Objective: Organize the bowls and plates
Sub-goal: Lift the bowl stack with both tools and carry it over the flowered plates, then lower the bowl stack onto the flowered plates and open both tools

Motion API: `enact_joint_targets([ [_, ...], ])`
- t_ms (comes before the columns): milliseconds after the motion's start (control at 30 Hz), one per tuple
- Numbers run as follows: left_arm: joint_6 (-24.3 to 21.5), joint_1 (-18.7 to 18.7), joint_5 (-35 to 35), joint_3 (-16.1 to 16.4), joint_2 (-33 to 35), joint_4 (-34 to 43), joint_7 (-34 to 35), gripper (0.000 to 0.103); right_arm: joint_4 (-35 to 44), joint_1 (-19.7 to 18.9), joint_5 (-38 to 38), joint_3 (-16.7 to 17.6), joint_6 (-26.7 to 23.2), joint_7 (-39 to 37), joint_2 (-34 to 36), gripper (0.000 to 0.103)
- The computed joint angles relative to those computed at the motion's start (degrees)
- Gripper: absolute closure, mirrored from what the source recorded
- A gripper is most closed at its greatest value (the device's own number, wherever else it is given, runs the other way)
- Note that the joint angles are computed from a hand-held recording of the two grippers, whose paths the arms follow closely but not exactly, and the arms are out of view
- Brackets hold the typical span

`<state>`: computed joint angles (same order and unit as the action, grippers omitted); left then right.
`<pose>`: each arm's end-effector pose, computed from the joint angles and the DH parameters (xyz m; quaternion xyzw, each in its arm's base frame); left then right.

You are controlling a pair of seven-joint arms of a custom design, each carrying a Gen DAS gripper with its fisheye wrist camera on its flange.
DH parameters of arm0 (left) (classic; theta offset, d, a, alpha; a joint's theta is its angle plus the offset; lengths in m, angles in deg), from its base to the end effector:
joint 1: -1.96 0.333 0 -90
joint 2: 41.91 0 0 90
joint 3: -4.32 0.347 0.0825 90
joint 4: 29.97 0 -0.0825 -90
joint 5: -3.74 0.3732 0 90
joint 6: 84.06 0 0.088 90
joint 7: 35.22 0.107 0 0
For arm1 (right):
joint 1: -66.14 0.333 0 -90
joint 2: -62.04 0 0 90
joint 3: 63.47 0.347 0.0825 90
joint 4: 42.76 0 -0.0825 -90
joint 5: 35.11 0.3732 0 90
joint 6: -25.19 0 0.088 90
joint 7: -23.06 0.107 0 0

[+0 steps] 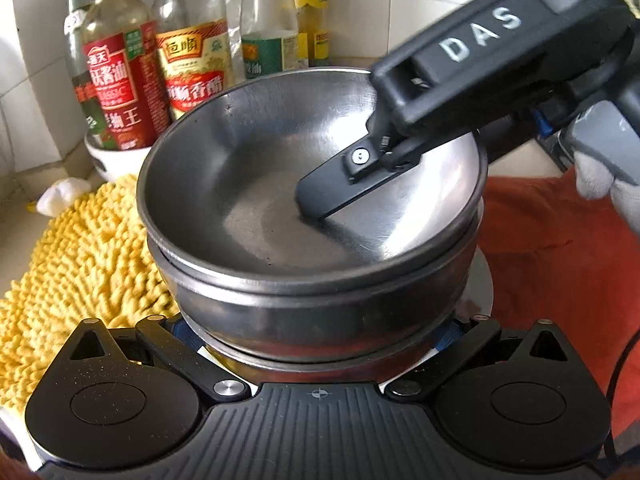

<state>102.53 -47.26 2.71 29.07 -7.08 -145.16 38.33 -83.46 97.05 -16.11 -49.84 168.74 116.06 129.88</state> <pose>0.5874 -0.3036 0.2863 -0.5640 0.7473 -0.2652 0.2307 0.6989 0.5115 0.3181 -0.7465 0.5508 0.0892 0.3624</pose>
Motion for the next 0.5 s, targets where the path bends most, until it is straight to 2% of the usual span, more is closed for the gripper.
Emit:
enact_joint_targets([
  [67, -0.74, -0.93, -0.12, 0.94, -0.77, -1.09, -0.18, 0.000, -2.68, 0.24, -0.55, -0.10, 1.86, -2.16, -1.50, 0.061],
  [133, -1.46, -4.98, 0.28, 5.01, -1.07, -2.40, -1.25, 0.000, -4.10, 0.77, -1.55, -0.65, 2.42, -2.95, -2.49, 0.065],
  [167, -1.33, -4.96, 0.83, 5.00, -1.33, -2.72, -1.16, 0.000, -4.21, 0.89, -1.89, -0.73, 2.06, -3.07, -2.63, 0.066],
  [267, 2.32, -5.55, 0.52, 5.35, -0.38, -3.25, -1.09, 0.000, -8.01, 0.49, -1.88, -0.43, 3.54, -3.99, -4.61, 0.068],
  [300, 3.48, -7.16, -0.69, 6.40, 0.18, -3.52, -0.88, 0.000, -9.39, 0.73, -2.39, -1.05, 4.53, -3.78, -5.36, 0.068],
  [400, 4.46, -6.07, -3.15, 5.15, 2.66, -0.53, 0.38, 0.000, -12.51, 1.34, -4.39, -3.37, 7.08, -1.11, -7.17, 0.068],
  [500, -0.21, -4.49, -4.37, 3.58, 1.90, 1.24, 2.13, 0.000, -14.97, 1.28, -6.28, -3.79, 9.64, -0.30, -8.33, 0.070],
])
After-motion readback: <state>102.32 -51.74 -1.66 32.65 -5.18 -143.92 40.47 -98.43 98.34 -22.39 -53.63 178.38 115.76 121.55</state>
